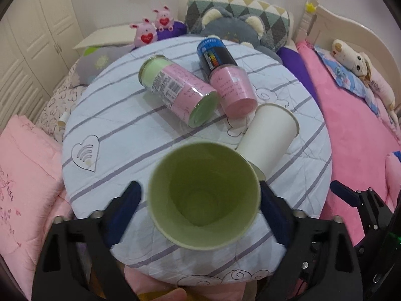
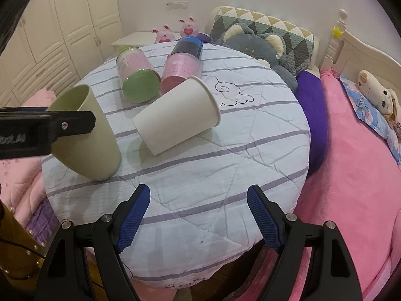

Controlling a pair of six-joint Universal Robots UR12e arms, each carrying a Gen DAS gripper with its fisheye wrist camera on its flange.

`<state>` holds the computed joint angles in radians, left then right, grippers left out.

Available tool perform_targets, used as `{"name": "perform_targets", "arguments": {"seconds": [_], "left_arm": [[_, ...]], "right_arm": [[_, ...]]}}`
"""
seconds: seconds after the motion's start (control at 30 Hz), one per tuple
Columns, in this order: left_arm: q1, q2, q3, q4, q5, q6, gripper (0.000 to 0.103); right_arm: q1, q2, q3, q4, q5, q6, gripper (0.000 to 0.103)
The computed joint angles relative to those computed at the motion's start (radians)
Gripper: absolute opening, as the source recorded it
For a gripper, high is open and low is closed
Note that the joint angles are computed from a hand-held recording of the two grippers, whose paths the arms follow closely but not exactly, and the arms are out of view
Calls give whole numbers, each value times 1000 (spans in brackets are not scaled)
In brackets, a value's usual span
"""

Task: Flip cup upright
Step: 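Rotate the pale green cup opening-up and set it on the table, then open the right gripper and pull it back from the upright cup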

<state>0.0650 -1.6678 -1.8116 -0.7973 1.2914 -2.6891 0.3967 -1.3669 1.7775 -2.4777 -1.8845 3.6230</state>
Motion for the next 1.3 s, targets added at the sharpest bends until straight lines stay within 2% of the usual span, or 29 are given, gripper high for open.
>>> {"name": "perform_targets", "arguments": {"seconds": [0.17, 0.67, 1.03, 1.3], "left_arm": [[-3, 7, -18, 33, 30, -2, 100], [1, 28, -34, 15, 8, 57, 100], [32, 65, -73, 6, -27, 135, 101], [69, 84, -99, 6, -57, 169, 101]], "right_arm": [[6, 1, -6, 3, -7, -3, 81], [24, -3, -21, 45, -51, 35, 81], [57, -13, -32, 87, -99, 94, 81], [98, -5, -53, 125, -171, 138, 81]]}}
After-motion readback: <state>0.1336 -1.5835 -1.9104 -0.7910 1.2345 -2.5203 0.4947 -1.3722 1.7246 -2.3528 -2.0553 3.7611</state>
